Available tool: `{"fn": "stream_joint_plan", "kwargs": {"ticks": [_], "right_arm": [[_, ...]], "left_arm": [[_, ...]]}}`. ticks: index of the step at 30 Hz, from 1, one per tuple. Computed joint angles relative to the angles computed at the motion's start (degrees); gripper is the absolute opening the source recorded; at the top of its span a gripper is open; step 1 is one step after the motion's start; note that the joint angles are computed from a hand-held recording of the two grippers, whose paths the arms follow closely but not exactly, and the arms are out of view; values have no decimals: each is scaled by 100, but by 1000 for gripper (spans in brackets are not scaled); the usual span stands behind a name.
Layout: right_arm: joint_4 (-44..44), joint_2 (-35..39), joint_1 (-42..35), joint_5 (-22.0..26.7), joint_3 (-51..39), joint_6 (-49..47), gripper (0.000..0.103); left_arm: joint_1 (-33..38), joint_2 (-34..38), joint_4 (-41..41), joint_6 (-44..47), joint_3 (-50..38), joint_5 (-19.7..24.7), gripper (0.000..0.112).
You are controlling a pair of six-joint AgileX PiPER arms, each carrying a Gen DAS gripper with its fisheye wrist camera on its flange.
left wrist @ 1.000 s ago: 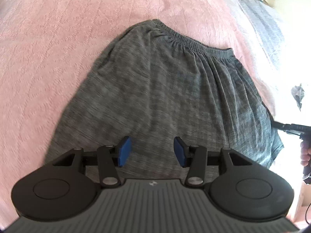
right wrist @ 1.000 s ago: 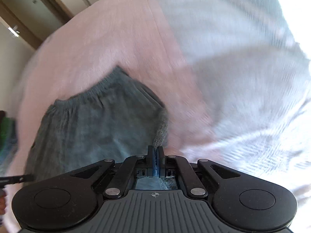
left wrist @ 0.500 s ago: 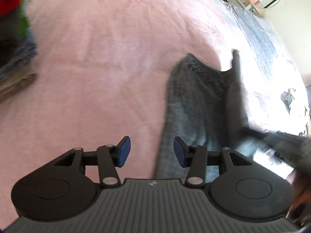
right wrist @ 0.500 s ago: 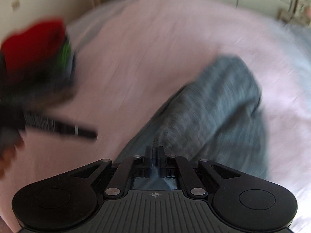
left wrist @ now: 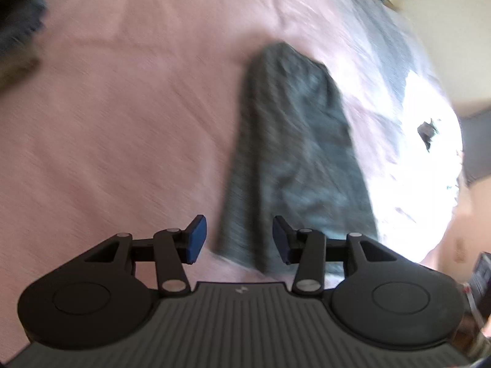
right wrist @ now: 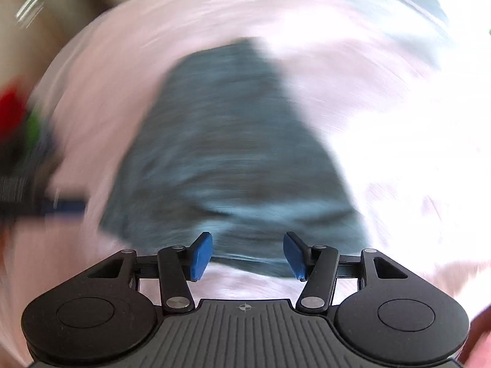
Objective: Fold clothes
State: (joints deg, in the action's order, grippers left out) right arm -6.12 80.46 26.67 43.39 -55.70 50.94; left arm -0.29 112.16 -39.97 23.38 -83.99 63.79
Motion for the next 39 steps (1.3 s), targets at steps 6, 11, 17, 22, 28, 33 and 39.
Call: {"fn": "stream_joint_plan", "kwargs": {"ticks": [6, 11, 17, 22, 28, 33, 39], "right_arm": [[1430, -932, -1725, -1009, 1407, 473, 56], [2299, -1096, -2198, -1616, 1979, 182, 56], [4144, -1086, -2821, -1840, 2416, -1711, 8], [4276, -1588, -2926, -1819, 2271, -2003, 5], [4136, -1351, -2549, -1398, 2301, -1680, 5], [3433, -1184, -2205, -1611, 2280, -994, 5], [2738, -1107, -2087, -1251, 2102, -633, 6]], "left_arm": [[-230, 171, -531, -34, 401, 17, 38], [-187, 365, -1041, -56, 621, -75, 39], [-184, 681, -1338, -201, 594, -126, 32], [-54, 413, -1603, 282, 325, 60, 0], [32, 272, -624, 501, -326, 383, 0], [-252, 253, -75, 619, 159, -163, 0], [-419, 200, 312, 486, 393, -548, 0]]}}
